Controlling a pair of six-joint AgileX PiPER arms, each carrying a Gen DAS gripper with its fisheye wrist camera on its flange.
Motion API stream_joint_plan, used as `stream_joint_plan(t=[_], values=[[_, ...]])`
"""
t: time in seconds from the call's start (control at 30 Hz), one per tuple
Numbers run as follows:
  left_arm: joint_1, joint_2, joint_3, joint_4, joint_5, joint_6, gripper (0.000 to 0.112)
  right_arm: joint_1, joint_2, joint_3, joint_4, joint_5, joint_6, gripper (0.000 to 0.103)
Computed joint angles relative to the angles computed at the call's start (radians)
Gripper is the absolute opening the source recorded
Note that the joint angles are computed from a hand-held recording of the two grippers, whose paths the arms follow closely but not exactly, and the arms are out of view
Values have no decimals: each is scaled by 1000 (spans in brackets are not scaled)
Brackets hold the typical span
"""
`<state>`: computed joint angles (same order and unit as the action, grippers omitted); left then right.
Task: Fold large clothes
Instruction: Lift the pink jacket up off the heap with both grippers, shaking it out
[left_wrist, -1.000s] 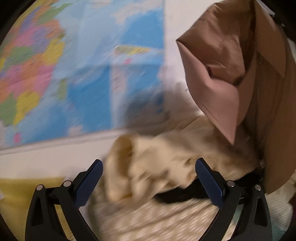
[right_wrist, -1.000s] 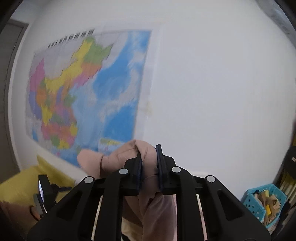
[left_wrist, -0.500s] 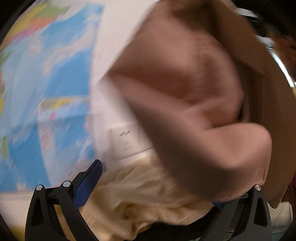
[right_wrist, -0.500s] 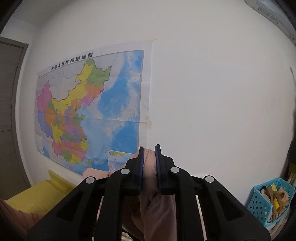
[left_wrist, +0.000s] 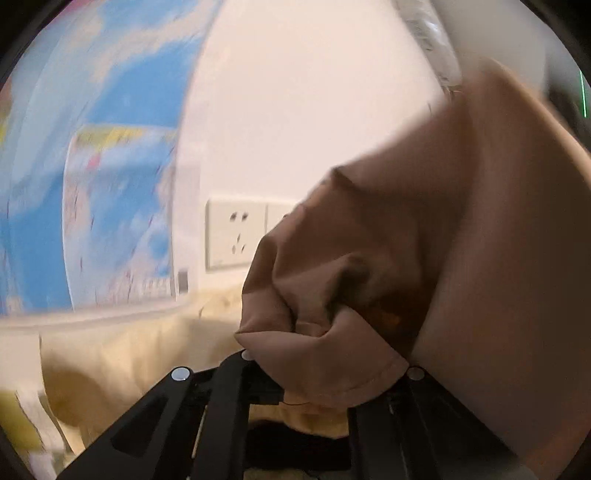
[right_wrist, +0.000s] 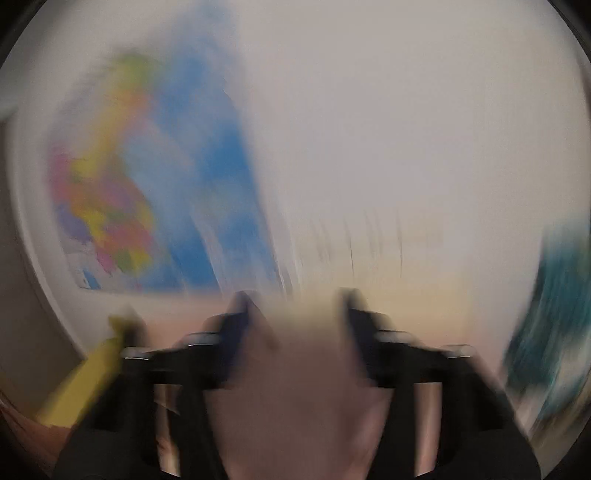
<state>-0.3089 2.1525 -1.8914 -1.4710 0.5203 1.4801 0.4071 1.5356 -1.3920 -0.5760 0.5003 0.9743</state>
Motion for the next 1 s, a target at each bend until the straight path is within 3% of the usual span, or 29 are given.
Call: stream_joint_plan(t=[0.07,0.13,0.17,0.2,0.27,0.3,0.37,0.47,0.57,0.63,0.67,0.7,0.73,0.77,0.83,0.93,1.0], values=[[19,-29,52,-19,9,24,8,-29,-14,180,29,-81,33,48],[13,-54,86,-14,-14,61,8,11,-48,280,-102,-98,199,52],[14,-46,72,-1,-16,57,9,51,-65,326,-202,-97,299,60],[5,-41,59,26,-32,39,9,110,-79,354,-302,-63,399,78],[3,-29,46,42,-31,45,9,214,-88,387,-496,-17,599,92],[5,24,-14,53,-56,26,9,303,-80,387,-595,54,699,97],[9,25,-13,65,-40,24,9,449,-37,391,-757,167,894,97],[7,41,-57,136,-45,-42,9,528,19,375,-821,194,1034,97],[4,34,-48,132,-50,-20,10,569,132,272,-777,278,1009,97],[2,25,-39,133,-51,-12,10,540,219,165,-683,333,907,89],[2,23,-40,141,-50,-19,10,531,246,139,-675,349,888,73],[2,24,-45,160,-47,-37,10,512,273,106,-647,364,849,39],[5,23,-48,177,-39,-53,10,491,285,76,-590,376,788,20],[6,24,-52,190,-33,-65,10,472,281,68,-565,356,766,7],[18,15,-41,189,-11,-49,13,473,178,142,-604,362,812,7],[41,-20,25,84,17,77,37,548,29,175,-677,544,788,7],[58,-51,84,-36,53,208,71,599,-51,135,-712,681,706,7]])
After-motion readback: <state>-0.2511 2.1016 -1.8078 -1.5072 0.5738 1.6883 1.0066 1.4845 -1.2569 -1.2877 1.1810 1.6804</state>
